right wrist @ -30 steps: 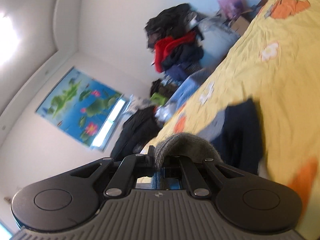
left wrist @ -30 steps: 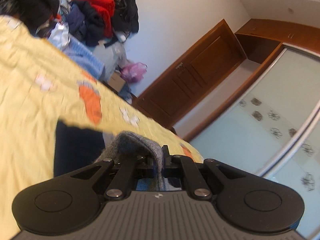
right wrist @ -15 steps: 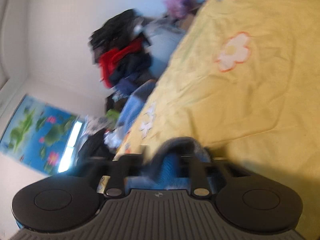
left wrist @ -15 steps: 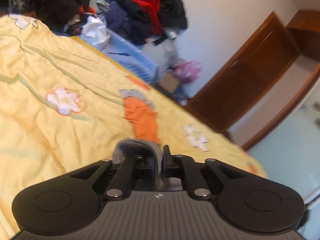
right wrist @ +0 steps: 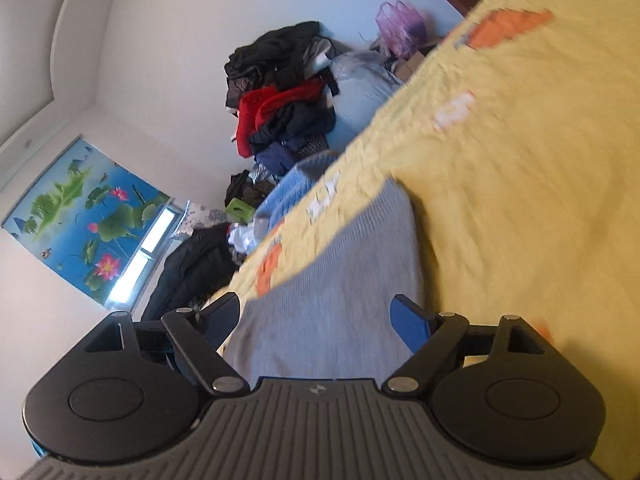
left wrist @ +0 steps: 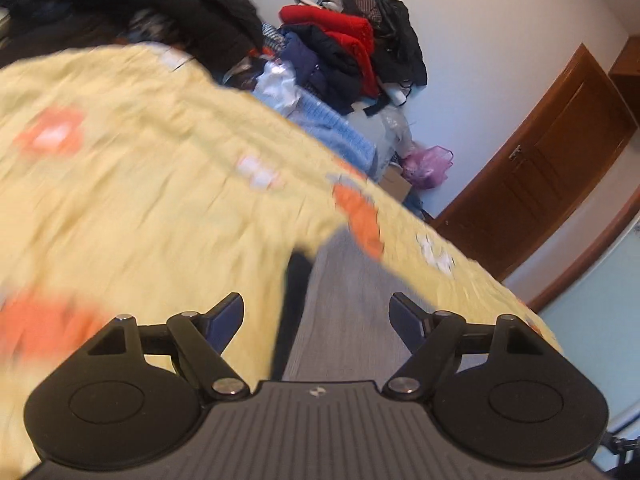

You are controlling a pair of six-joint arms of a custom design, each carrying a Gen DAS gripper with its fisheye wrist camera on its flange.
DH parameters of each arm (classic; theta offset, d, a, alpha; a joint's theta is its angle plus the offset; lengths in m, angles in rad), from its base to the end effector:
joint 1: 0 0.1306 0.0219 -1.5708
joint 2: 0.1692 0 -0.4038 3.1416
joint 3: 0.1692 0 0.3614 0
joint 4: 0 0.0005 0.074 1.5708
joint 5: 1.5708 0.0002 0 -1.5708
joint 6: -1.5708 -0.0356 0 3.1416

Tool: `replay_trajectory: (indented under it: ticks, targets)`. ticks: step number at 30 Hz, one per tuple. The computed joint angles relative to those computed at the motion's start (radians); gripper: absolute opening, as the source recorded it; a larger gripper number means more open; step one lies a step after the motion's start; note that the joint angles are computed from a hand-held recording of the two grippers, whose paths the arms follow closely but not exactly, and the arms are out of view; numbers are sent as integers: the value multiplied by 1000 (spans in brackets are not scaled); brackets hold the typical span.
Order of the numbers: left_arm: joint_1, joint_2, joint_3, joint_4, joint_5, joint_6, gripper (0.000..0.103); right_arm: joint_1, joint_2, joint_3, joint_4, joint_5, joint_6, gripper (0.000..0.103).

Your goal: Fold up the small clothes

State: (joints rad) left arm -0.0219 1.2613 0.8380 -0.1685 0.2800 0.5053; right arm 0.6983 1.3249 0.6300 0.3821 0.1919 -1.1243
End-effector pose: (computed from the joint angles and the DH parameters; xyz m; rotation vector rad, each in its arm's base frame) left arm 0.3843 -0.0188 0.3214 -0.3650 2.1688 -0.6028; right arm 0.2897 0.2337 0.2681 0.5646 1.9420 1.0411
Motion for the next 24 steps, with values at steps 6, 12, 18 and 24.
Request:
replay_trajectory:
  ticks: [6,12,18,24]
  targets:
    - [47,-166,-219,-10,89,187,80,185,-81,-112,-60,203,-215,85]
    - [-8,-163,-267,107,113,336,88,205,25,-19,-105,213,-239,93]
    - [-48,-42,-220,229,154,431,88,163,142,79,-65,256,-225,94]
    - [-73,19,-167,223,102,387,77,151,200,136,-82,298,-177,83]
